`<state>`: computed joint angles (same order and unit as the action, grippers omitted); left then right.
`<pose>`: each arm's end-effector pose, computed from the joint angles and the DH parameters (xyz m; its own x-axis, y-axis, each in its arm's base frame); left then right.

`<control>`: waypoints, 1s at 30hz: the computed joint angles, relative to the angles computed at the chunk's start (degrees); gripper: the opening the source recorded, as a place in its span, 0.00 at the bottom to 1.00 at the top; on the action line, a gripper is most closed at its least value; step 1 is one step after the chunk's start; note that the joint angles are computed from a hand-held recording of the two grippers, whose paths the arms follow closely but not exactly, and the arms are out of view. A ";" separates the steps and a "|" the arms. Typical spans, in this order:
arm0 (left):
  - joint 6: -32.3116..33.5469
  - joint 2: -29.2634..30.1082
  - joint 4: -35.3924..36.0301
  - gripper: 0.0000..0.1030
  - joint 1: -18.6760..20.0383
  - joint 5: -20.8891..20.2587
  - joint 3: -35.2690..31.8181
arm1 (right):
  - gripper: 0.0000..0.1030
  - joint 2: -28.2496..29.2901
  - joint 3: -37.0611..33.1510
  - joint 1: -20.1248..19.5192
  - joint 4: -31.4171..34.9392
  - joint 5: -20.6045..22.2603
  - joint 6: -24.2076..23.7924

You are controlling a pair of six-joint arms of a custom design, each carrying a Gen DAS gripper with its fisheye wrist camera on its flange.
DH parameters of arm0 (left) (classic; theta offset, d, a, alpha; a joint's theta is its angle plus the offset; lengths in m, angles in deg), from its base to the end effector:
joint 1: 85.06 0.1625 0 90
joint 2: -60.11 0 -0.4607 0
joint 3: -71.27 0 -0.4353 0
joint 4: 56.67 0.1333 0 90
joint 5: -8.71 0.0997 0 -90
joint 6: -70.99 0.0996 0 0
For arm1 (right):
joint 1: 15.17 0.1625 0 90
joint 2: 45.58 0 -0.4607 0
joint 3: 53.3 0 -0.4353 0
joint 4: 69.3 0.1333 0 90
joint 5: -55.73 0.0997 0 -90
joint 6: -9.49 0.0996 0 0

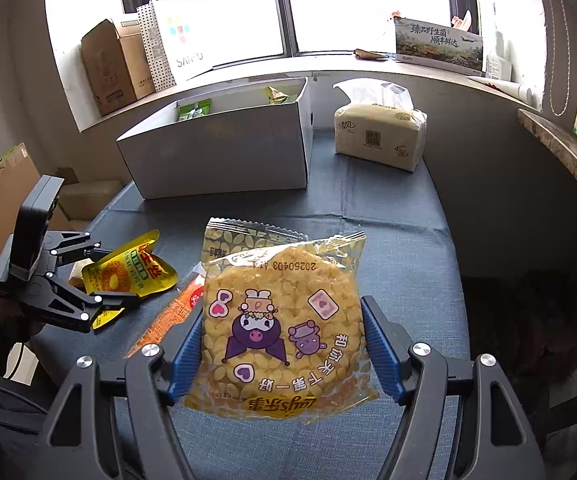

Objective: Organize snacks
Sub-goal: 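Lower both packets into the white box and open both grippers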

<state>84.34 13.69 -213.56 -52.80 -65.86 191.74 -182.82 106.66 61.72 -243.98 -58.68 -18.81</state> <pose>-0.3580 -0.4149 -0.0300 -0.2796 0.9326 -0.2281 0.9287 0.3230 0.1822 0.0466 -0.2061 0.3525 -0.7586 0.2776 0.5895 -0.2874 0.6695 -0.6850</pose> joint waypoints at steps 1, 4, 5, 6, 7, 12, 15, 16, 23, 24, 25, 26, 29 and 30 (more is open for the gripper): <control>-0.43 -0.46 -0.61 0.40 0.24 -0.21 0.07 | 0.74 0.34 0.08 0.37 -0.48 -0.29 -0.05; -2.13 -2.09 -3.63 0.28 0.98 -0.77 0.51 | 0.74 0.99 0.04 1.19 -1.20 -0.52 -0.11; -2.50 -2.44 -3.55 0.27 1.16 -0.83 0.37 | 0.74 1.52 0.01 1.62 -1.83 -0.85 -0.15; -2.94 -2.84 -4.02 0.25 1.13 -0.59 0.61 | 0.74 1.87 -0.07 1.78 -1.93 -0.89 -0.11; -3.39 -3.29 -5.32 0.22 1.21 -0.74 1.06 | 0.74 2.37 -0.13 2.17 -2.14 -1.22 0.17; -6.06 -5.80 -11.94 0.21 1.69 -2.78 2.11 | 0.74 5.22 -0.70 5.53 -4.63 -2.96 0.96; -6.65 -6.90 -14.62 0.21 1.23 -3.15 1.27 | 0.74 8.07 -1.92 7.84 -6.84 -3.35 1.57; -6.44 -7.36 -15.01 0.21 1.11 -3.07 0.70 | 0.74 9.54 -2.54 8.77 -8.18 -3.47 1.71; -6.03 -4.30 -18.09 0.21 1.88 -1.99 -9.46 | 0.74 23.12 -12.28 13.51 -15.96 -1.05 2.63; -5.74 -3.11 -18.13 0.21 1.98 -1.05 -11.39 | 0.74 25.23 -14.36 13.50 -16.27 -0.68 2.78; -6.01 -1.93 -16.68 0.21 2.42 -0.99 -14.05 | 0.74 27.19 -16.64 13.39 -16.00 -0.48 3.33; -6.86 -0.62 -15.80 0.21 2.93 -1.15 -16.45 | 0.74 28.96 -18.83 13.03 -15.64 0.16 3.93; -6.68 3.70 -13.25 0.21 3.75 1.15 -23.05 | 0.74 34.43 -25.48 11.96 -14.47 0.49 5.23; -6.88 4.92 -11.83 0.21 4.23 1.02 -25.08 | 0.74 36.11 -27.83 11.78 -12.89 0.07 6.15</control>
<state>77.46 18.61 -225.39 -48.57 -64.84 166.66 -146.72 78.83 73.49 -256.87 -58.61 -12.66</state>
